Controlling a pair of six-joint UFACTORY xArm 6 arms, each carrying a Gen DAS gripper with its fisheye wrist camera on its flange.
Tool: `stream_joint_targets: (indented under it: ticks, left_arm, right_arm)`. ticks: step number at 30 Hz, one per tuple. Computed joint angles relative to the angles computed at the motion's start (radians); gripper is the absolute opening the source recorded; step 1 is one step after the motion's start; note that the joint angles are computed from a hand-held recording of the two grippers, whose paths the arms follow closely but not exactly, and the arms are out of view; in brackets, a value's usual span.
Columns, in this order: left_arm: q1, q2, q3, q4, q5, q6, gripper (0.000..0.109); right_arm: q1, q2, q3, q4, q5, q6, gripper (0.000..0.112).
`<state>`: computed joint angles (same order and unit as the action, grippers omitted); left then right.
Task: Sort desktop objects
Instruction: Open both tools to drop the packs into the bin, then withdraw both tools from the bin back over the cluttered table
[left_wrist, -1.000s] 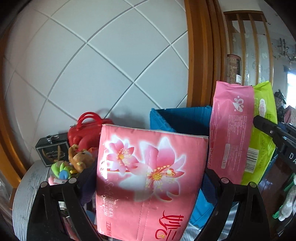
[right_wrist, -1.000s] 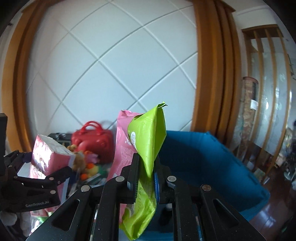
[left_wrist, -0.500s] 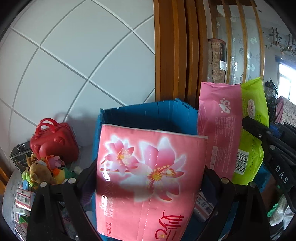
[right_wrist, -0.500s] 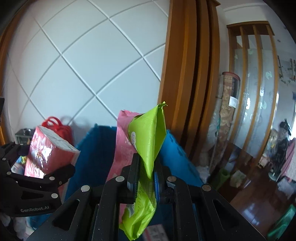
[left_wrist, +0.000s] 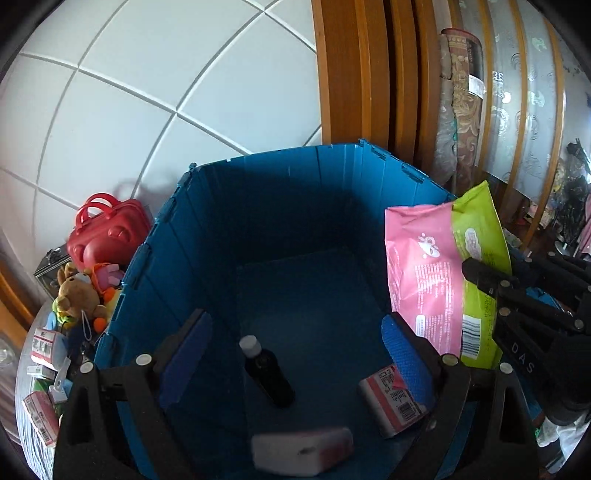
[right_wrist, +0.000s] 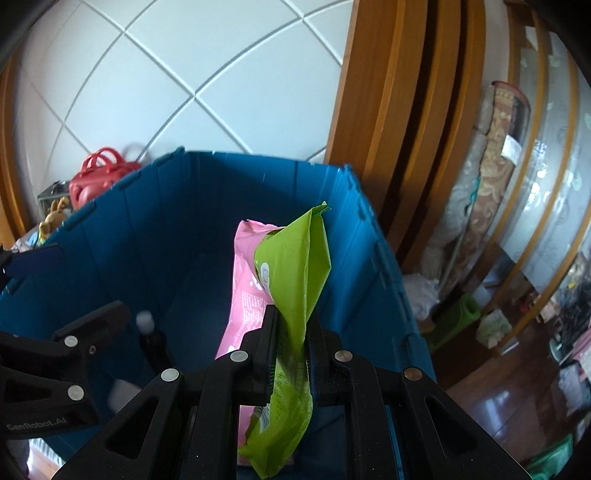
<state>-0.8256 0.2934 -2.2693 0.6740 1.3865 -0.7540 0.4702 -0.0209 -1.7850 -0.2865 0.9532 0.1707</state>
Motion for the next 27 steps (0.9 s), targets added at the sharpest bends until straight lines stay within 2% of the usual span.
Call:
stream_joint_targets:
  ticks: [4, 6, 9, 10, 11, 13, 15, 17, 19, 23, 27]
  left_arm:
    - [-0.002, -0.028, 0.057, -0.005, -0.026, -0.045, 0.094]
    - [-0.009, -0.029, 0.064, 0.01, -0.018, -0.063, 0.094]
    - [-0.019, -0.032, 0.07, 0.016, -0.014, -0.079, 0.094]
    - [-0.022, -0.035, 0.073, 0.02, -0.013, -0.083, 0.094]
    - [-0.026, -0.04, 0.079, 0.026, -0.014, -0.089, 0.094]
    - [-0.034, -0.051, 0.093, 0.04, -0.015, -0.103, 0.094]
    - [-0.044, -0.071, 0.118, 0.059, -0.018, -0.126, 0.094]
    - [-0.056, -0.102, 0.158, 0.078, -0.026, -0.154, 0.094]
    - [-0.071, -0.14, 0.204, 0.108, -0.036, -0.187, 0.094]
    - [-0.115, -0.212, 0.296, 0.195, -0.027, -0.281, 0.094]
    - [-0.161, -0.28, 0.375, 0.277, 0.013, -0.363, 0.095]
  right_arm:
    - [0.0, -0.026, 0.039, -0.003, -0.007, -0.003, 0.015]
    - [-0.003, -0.04, 0.055, -0.013, -0.023, 0.003, 0.019]
    - [0.003, -0.05, 0.066, -0.082, -0.033, 0.04, 0.048]
    - [0.003, -0.062, 0.077, -0.089, -0.042, 0.046, 0.065]
    - [0.005, -0.073, 0.087, -0.105, -0.048, 0.058, 0.076]
    - [0.01, -0.099, 0.111, -0.13, -0.064, 0.073, 0.078]
    - [0.011, -0.129, 0.141, -0.123, -0.09, 0.078, 0.086]
    - [0.015, -0.16, 0.171, -0.14, -0.114, 0.099, 0.098]
    - [0.02, -0.191, 0.202, -0.171, -0.137, 0.128, 0.101]
    - [0.021, -0.258, 0.278, -0.144, -0.213, 0.144, 0.103]
    - [0.038, -0.317, 0.346, -0.129, -0.275, 0.158, 0.103]
